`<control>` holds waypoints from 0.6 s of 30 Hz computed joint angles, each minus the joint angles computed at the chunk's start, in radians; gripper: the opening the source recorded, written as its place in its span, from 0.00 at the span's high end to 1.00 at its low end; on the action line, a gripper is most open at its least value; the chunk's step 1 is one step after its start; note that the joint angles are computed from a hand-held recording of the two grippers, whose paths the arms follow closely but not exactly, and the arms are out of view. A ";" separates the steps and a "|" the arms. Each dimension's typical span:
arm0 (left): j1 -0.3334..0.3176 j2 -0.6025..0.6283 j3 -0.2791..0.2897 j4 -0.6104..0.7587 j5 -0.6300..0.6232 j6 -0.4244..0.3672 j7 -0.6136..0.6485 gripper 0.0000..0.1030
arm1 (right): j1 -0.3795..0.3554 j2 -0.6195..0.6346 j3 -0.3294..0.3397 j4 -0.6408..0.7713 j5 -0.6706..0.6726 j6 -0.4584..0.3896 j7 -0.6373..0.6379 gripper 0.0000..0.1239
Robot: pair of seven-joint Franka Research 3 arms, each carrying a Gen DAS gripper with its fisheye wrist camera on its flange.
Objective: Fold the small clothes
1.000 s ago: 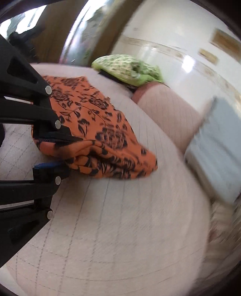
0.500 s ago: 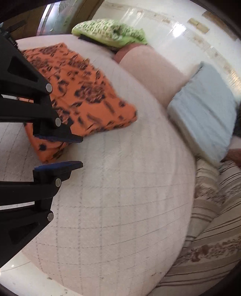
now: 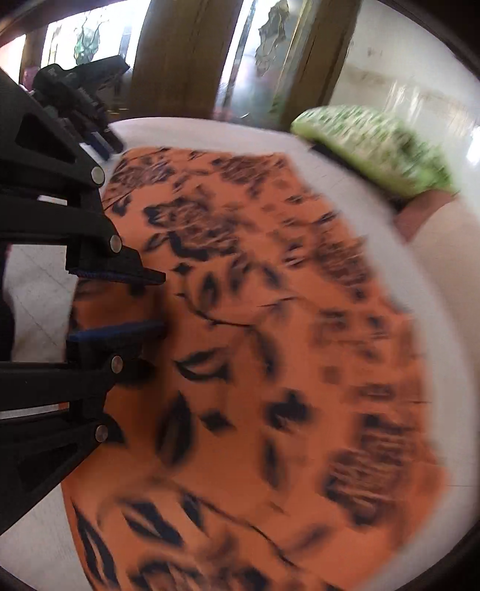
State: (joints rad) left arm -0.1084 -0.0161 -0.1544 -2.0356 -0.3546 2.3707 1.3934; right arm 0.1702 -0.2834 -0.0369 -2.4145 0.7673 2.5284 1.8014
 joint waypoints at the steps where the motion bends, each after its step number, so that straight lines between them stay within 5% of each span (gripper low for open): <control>1: -0.002 0.012 -0.002 0.010 0.002 0.016 0.013 0.45 | 0.000 -0.009 0.003 -0.006 -0.002 0.010 0.003 0.81; 7: -0.001 0.096 -0.032 0.083 -0.075 0.059 0.135 0.47 | 0.014 -0.082 0.009 -0.052 -0.016 0.030 -0.005 0.81; 12: 0.005 0.111 -0.046 0.103 -0.069 0.036 0.173 0.82 | 0.054 -0.048 -0.004 -0.065 0.053 0.085 -0.074 0.82; 18: 0.000 0.089 -0.052 0.095 -0.098 0.060 0.191 0.86 | 0.054 -0.053 -0.036 -0.074 0.160 0.052 -0.154 0.82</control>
